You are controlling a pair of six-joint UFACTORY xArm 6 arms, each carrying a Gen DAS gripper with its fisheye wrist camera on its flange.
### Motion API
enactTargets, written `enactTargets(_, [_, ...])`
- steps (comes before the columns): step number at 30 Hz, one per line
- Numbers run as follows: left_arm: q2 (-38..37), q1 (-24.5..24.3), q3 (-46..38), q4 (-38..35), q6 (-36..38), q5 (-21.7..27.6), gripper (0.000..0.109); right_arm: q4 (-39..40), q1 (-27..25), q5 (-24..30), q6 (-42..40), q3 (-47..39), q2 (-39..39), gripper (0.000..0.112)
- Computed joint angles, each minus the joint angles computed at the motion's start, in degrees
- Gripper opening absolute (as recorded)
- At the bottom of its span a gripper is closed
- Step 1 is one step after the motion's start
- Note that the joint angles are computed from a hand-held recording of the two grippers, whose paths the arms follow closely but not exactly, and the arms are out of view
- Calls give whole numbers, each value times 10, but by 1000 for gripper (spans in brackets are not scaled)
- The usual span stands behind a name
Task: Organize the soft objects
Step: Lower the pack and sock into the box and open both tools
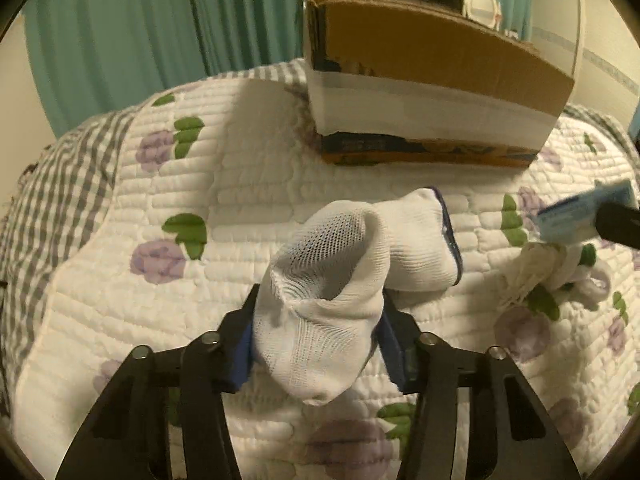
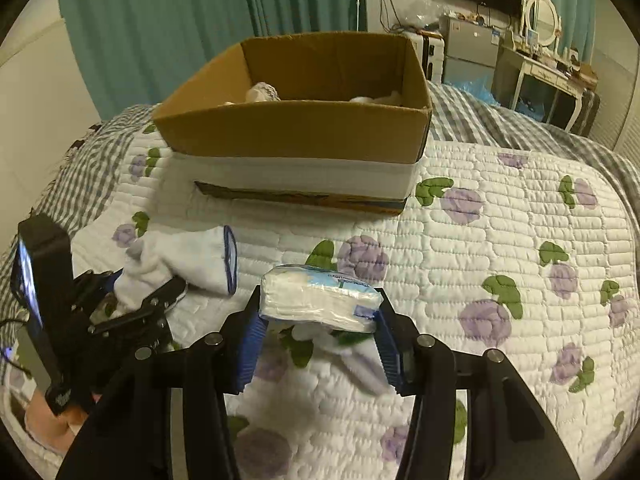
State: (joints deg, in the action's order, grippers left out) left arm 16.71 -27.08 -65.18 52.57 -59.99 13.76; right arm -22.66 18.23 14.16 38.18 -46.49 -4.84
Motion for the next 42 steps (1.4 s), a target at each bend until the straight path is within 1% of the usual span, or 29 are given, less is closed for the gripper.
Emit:
enactTargets(2, [-21, 0, 22, -19, 6, -10, 46, -15, 3, -1, 16, 11, -13, 50])
enactTargets(5, [-60, -2, 57, -61, 37, -24, 46, -6, 2, -7, 14, 30, -39, 50])
enactTargets(9, [-114, -14, 83, -33, 25, -10, 46, -5, 1, -10, 17, 42, -70, 50])
enactTargets(11, [-139, -18, 89, -46, 38, -5, 46, -2, 1, -9, 16, 47, -88, 50])
enactTargets(13, [-151, -14, 84, -66, 66, -10, 46, 8, 2, -1, 2, 48, -108, 50])
enactTargets(16, [-172, -21, 69, -76, 87, -7, 46, -26, 3, 34, 5, 24, -127, 50])
enactTargets(18, [-163, -20, 35, -91, 115, -7, 46, -39, -1, 58, 5, 0, -136, 50])
enactTargets(19, [-158, -18, 23, -94, 123, -9, 46, -36, -4, 59, -3, -9, -137, 50])
enactTargets(20, [-151, -17, 6, -95, 129, -7, 46, -33, -7, 56, -16, -17, -140, 50])
enactTargets(22, [-137, -18, -28, -129, 162, -7, 46, -47, -14, 51, -29, -44, -136, 50])
enactTargets(23, [-123, -18, -50, -174, 198, -10, 46, -53, -18, 54, -35, -64, -127, 50])
enactTargets(25, [-85, -18, -106, -241, 251, -4, 46, -34, -27, 49, -61, -96, -107, 50])
enactTargets(26, [-72, -17, -127, -248, 260, 3, 46, -17, -32, 46, -81, -118, -90, 50])
enactTargets(28, [-23, -17, -197, -248, 267, 29, 46, 6, -38, 40, -109, -158, -53, 50])
enactTargets(32, [88, -19, -342, -233, 284, 88, 46, 13, -51, 46, -129, -253, 43, 50])
enactTargets(33, [115, -20, -374, -240, 297, 100, 46, 32, -54, 46, -145, -279, 73, 50])
enactTargets(34, [151, -20, -417, -251, 314, 116, 46, 69, -56, 46, -176, -306, 104, 50])
enactTargets(35, [171, -22, -441, -248, 315, 127, 46, 95, -59, 48, -198, -331, 132, 50])
enactTargets(36, [196, -22, -472, -246, 319, 139, 46, 96, -62, 57, -199, -368, 172, 50])
enactTargets(37, [219, -20, -498, -241, 321, 147, 46, 92, -65, 62, -197, -391, 197, 50])
enactTargets(40, [266, -15, -544, -247, 337, 141, 46, 95, -71, 74, -201, -453, 265, 50])
enactTargets(42, [285, -11, -565, -248, 343, 141, 48, 101, -75, 71, -206, -474, 293, 51])
